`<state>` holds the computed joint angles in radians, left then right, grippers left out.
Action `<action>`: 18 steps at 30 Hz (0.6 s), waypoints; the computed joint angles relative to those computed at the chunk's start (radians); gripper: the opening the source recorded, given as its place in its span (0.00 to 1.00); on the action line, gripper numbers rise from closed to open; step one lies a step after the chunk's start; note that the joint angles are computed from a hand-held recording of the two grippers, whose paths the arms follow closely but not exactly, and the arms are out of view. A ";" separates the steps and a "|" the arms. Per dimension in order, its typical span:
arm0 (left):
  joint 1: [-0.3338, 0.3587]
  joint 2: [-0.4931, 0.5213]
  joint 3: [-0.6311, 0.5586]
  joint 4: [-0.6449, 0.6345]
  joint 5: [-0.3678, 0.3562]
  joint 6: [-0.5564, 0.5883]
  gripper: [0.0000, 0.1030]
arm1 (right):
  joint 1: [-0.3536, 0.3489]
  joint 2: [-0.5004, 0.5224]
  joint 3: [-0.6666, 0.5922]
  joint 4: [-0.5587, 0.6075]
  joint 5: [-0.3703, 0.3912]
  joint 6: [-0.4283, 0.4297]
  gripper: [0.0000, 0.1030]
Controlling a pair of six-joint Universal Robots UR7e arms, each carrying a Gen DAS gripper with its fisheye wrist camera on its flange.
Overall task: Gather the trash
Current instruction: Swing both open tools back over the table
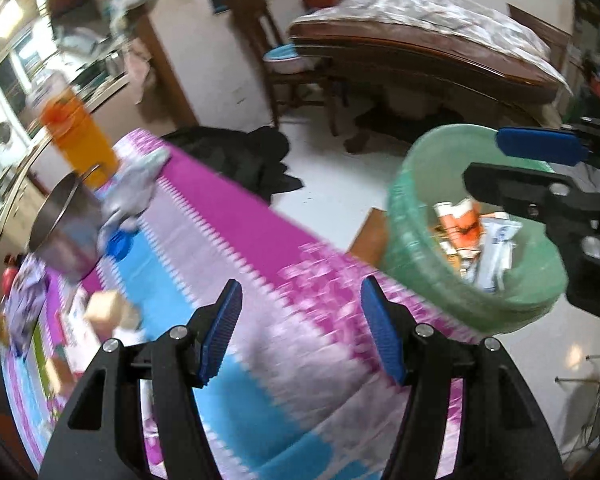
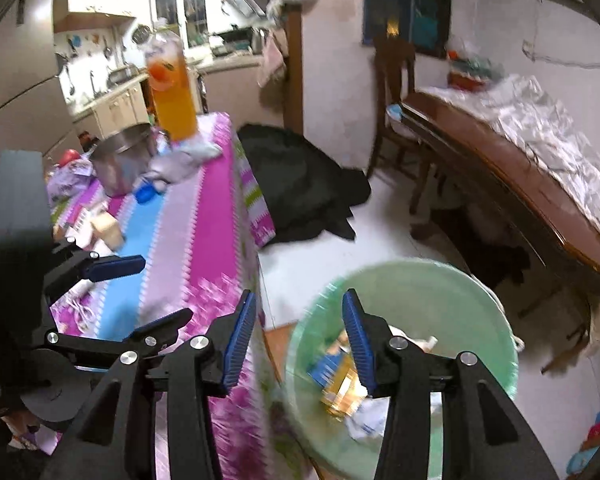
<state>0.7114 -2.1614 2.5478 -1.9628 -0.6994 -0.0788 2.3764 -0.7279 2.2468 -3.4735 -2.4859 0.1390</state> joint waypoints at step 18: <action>0.268 -0.230 -0.109 -0.009 0.102 0.119 0.62 | 0.076 0.260 -0.293 -0.003 0.188 -0.043 0.47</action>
<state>0.9793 -2.3915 2.4388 -1.9713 -0.5972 0.0406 2.4523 -0.4676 1.9541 -3.4769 -2.2981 0.0959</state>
